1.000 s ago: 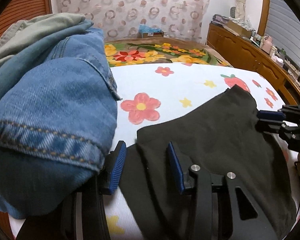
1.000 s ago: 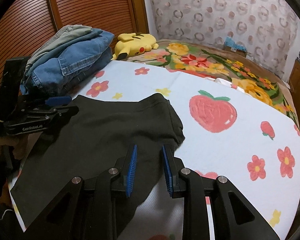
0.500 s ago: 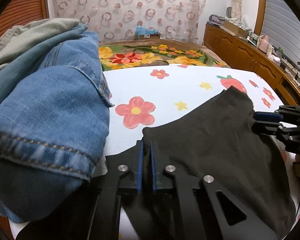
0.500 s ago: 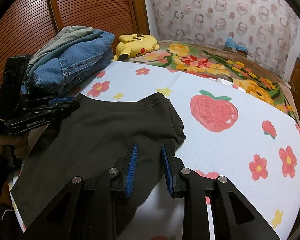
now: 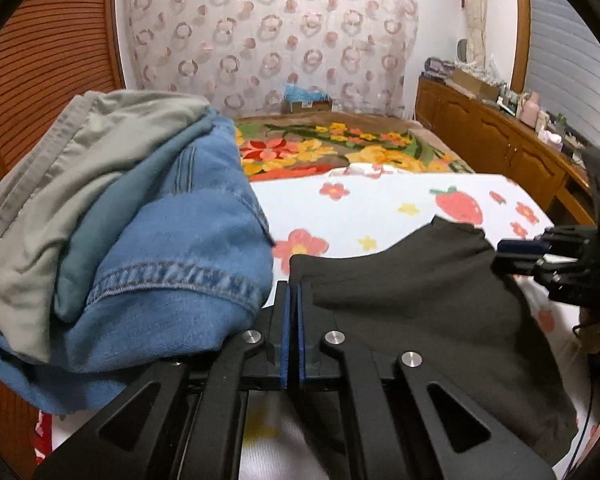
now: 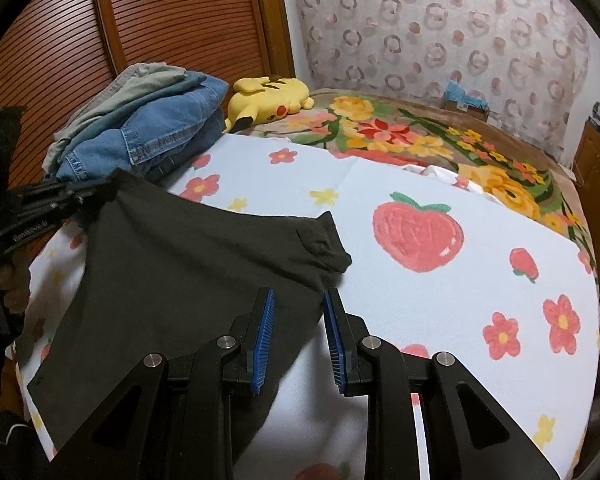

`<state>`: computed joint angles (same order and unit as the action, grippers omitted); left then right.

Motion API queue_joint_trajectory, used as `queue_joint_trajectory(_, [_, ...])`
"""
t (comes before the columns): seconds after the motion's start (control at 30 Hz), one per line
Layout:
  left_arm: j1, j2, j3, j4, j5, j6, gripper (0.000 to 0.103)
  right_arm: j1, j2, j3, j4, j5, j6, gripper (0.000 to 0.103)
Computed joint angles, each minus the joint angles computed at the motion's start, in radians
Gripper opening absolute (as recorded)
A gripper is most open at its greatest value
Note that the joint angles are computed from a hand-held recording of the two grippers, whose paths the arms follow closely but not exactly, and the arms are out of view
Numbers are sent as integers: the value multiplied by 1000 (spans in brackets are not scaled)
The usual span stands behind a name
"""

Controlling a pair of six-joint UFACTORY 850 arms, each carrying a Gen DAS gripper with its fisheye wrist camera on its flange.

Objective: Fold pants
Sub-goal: 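Open the left tool and withdraw both tools from the folded pants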

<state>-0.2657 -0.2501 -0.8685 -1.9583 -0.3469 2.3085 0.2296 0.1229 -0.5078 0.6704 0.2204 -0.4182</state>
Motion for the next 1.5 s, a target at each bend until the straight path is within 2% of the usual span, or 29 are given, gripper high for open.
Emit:
queue_joint_trajectory(0.33, [8, 24, 28, -6, -16, 8, 4, 34, 45, 17, 198, 8, -184, 26])
queue_joint_trajectory(0.47, [22, 41, 44, 54, -45, -47, 18, 63, 76, 33, 293, 31, -252, 26])
queue_joint_trajectory(0.53, [28, 54, 60, 65, -57, -48, 28, 84, 91, 42, 342, 47, -286, 26])
queue_joint_trajectory(0.6, [34, 64, 74, 79, -67, -52, 44, 107, 113, 56, 389, 64, -315, 26])
queue_joint_trajectory(0.67, [40, 73, 89, 103, -78, -63, 50, 133, 129, 67, 441, 84, -347, 26])
queue_joint_trajectory(0.77, [50, 88, 114, 151, -93, -83, 66, 175, 158, 87, 522, 118, -395, 26])
queue_joint_trajectory(1.1, [74, 160, 224, 174, -141, -48, 67, 314, 262, 163, 755, 233, -514, 26])
queue_joint_trajectory(1.5, [146, 257, 346, 297, -207, -90, 64, 522, 349, 246, 903, 362, -487, 27])
